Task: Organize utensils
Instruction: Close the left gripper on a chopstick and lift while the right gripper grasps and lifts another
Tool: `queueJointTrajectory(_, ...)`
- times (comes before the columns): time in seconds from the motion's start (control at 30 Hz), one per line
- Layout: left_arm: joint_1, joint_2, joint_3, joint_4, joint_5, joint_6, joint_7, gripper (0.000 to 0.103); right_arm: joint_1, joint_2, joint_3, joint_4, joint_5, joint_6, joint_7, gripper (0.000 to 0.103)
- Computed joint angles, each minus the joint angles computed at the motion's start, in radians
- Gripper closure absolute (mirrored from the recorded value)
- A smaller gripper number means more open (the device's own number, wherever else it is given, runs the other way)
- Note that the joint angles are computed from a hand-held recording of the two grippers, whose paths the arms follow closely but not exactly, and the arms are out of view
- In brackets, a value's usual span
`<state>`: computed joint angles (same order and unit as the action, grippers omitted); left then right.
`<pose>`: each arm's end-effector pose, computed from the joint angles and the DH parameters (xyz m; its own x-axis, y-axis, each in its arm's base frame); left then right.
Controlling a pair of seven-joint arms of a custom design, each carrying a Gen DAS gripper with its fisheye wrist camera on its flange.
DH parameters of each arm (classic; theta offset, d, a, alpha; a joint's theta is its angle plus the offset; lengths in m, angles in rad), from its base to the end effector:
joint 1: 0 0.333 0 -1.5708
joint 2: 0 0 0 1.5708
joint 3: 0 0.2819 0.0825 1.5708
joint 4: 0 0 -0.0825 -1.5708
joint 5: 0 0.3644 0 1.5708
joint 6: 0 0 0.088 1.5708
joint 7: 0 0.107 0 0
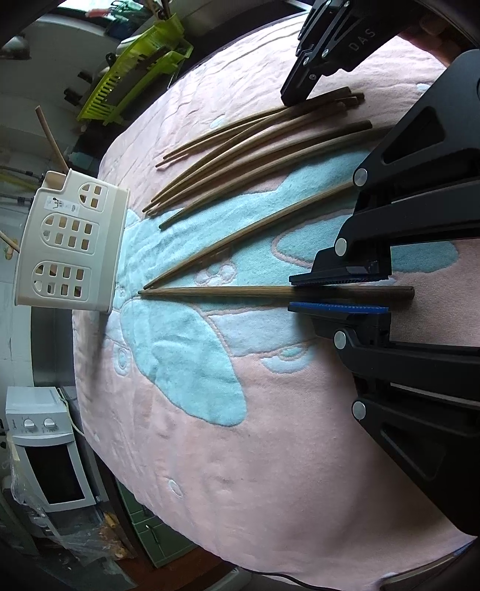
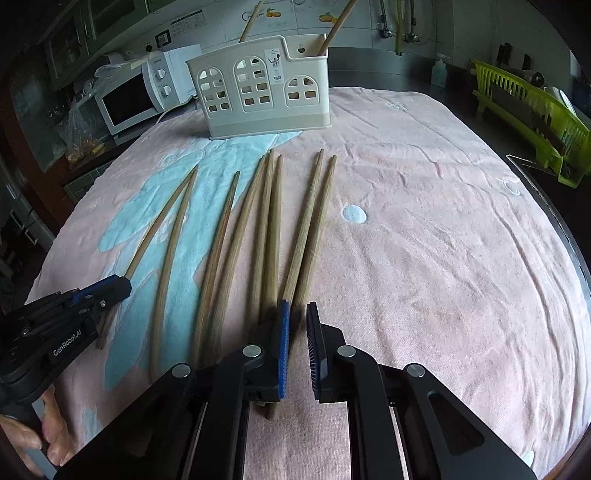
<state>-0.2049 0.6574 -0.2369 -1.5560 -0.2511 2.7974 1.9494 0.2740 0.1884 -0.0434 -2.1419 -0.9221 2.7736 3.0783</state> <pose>0.6599 -0.2635 0.3196 -0.5261 -0.8406 0.1291 -0.7225 0.3617 -0.5892 0.5453 0.1642 0.3318 -0.4175 -0.9010 -0.1180 -0.6992 0.4015 -0.5915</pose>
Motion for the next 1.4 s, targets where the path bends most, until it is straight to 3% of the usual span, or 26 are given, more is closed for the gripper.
queueJointTrajectory(0.17,0.008,0.007,-0.008,0.013,-0.006,-0.018,0.014,0.094,0.019,0.013,0.011,0.028,0.008,-0.063,-0.033,0.094)
queueJointTrajectory(0.3,0.029,0.012,-0.027,0.023,-0.027,-0.038,0.047,0.094,0.011,0.008,0.006,0.004,0.022,-0.029,-0.025,0.095)
queueJointTrajectory(0.53,0.023,0.008,-0.022,0.015,-0.032,-0.027,0.063,0.094,0.031,0.018,0.007,0.025,-0.012,-0.074,-0.02,0.092)
queueJointTrajectory(0.77,0.021,0.013,-0.019,0.037,-0.026,-0.06,0.072,0.096,0.02,-0.008,-0.003,-0.014,-0.081,-0.016,0.063,0.097)
queueJointTrajectory(0.97,0.079,0.006,-0.074,0.047,-0.102,-0.1,0.147,0.097,0.008,-0.078,0.009,-0.057,-0.195,-0.032,0.149,0.097)
queueJointTrajectory(1.23,0.147,-0.038,-0.141,0.014,-0.267,-0.087,0.295,0.098,-0.034,-0.13,0.043,-0.091,-0.213,-0.016,0.102,0.097)
queueJointTrajectory(1.4,0.136,-0.052,-0.13,0.002,-0.309,-0.066,0.331,0.098,-0.046,-0.126,0.049,-0.105,-0.196,-0.006,0.081,0.097)
